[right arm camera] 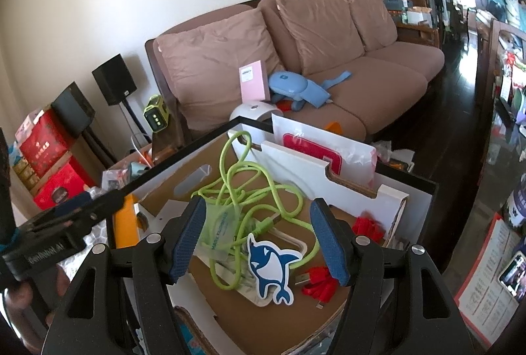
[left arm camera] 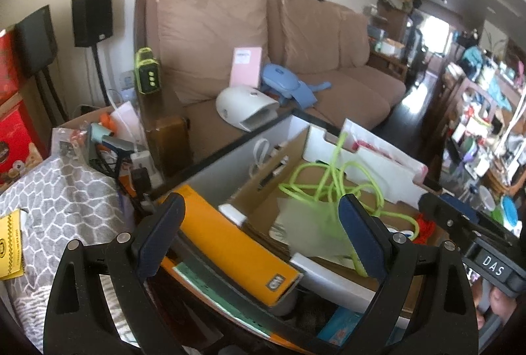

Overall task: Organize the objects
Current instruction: 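Turn both open grippers away from the box toward the bed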

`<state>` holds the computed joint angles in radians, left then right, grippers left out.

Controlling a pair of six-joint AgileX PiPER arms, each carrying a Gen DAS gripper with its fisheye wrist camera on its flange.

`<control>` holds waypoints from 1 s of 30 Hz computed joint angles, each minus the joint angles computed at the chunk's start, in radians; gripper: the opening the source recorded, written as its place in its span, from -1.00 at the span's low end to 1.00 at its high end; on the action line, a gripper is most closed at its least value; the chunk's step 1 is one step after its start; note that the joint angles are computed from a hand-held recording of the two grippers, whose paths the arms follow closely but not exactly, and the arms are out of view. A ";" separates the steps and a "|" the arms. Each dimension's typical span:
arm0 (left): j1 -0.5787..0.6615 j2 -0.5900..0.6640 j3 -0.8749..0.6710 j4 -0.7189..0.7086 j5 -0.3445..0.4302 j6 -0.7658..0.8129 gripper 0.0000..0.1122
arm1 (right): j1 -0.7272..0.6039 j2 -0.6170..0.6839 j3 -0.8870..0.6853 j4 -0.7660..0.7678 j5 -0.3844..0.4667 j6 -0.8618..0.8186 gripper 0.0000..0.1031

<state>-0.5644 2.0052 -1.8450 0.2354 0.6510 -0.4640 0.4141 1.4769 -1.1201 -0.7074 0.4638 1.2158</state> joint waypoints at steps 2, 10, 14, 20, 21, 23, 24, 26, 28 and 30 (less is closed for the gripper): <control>0.012 -0.012 0.010 0.024 -0.003 -0.034 0.67 | 0.002 -0.001 0.001 -0.017 0.001 0.018 0.32; 0.048 -0.053 0.081 0.045 -0.015 -0.096 0.68 | 0.026 0.007 -0.005 -0.076 0.030 0.060 0.39; 0.051 -0.086 0.138 0.099 -0.037 -0.131 0.80 | 0.051 0.010 -0.010 -0.164 0.069 0.138 0.64; 0.054 -0.148 0.227 0.184 -0.108 -0.219 0.83 | 0.059 -0.003 0.009 -0.265 0.069 0.244 0.75; 0.054 -0.155 0.237 0.193 -0.117 -0.229 0.83 | 0.060 -0.004 0.010 -0.271 0.070 0.251 0.75; 0.058 -0.175 0.260 0.208 -0.139 -0.248 0.83 | 0.065 -0.006 0.013 -0.295 0.070 0.274 0.77; 0.060 -0.183 0.269 0.214 -0.145 -0.253 0.83 | 0.067 -0.009 0.017 -0.308 0.067 0.284 0.79; 0.067 -0.200 0.287 0.219 -0.155 -0.260 0.83 | 0.076 -0.010 0.018 -0.331 0.069 0.298 0.91; 0.075 -0.216 0.309 0.226 -0.166 -0.271 0.83 | 0.085 -0.011 0.019 -0.354 0.073 0.311 0.98; 0.089 -0.230 0.326 0.216 -0.174 -0.268 0.83 | 0.089 -0.011 0.020 -0.369 0.067 0.316 0.98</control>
